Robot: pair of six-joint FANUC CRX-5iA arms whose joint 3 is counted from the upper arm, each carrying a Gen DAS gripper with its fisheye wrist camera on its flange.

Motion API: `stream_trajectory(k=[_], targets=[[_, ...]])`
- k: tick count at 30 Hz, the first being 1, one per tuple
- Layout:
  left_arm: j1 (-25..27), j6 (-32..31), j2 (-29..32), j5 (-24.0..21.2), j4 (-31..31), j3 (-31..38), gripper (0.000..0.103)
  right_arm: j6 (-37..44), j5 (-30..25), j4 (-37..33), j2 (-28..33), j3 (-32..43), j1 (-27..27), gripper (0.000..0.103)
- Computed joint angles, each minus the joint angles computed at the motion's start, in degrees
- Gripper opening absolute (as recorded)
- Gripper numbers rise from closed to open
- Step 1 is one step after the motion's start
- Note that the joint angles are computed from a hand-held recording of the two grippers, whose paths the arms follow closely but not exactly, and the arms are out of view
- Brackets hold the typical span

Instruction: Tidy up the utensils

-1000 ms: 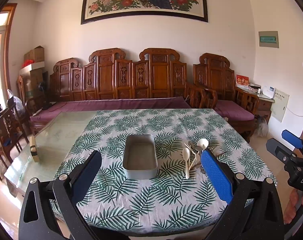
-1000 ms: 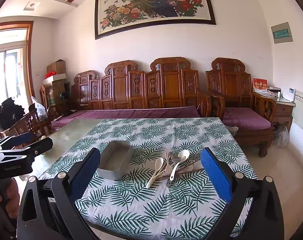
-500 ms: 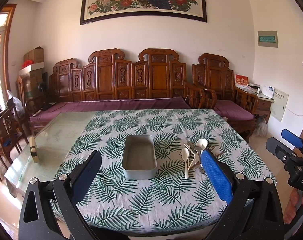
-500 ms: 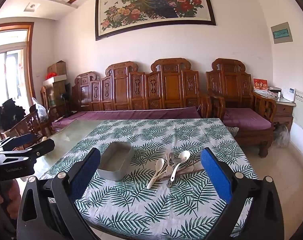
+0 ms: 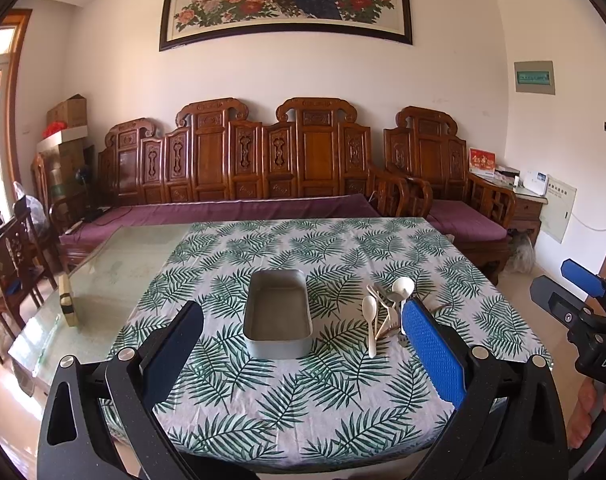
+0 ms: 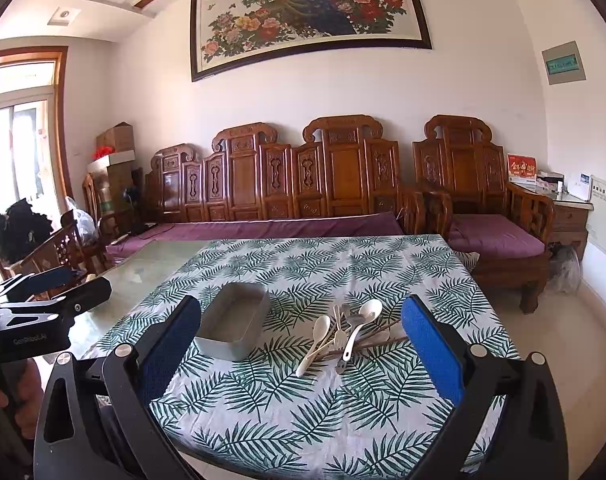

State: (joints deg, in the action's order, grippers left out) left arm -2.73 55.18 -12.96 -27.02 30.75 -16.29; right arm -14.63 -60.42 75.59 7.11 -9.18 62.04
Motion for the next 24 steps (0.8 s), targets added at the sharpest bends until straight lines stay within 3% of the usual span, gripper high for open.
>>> stream_trajectory(k=[24], targets=[[-0.4,-1.4,0.3,-0.4,0.6,-0.4,0.097,-1.6,0.6,0.4,-0.8,-1.8,-0.6,0.100]])
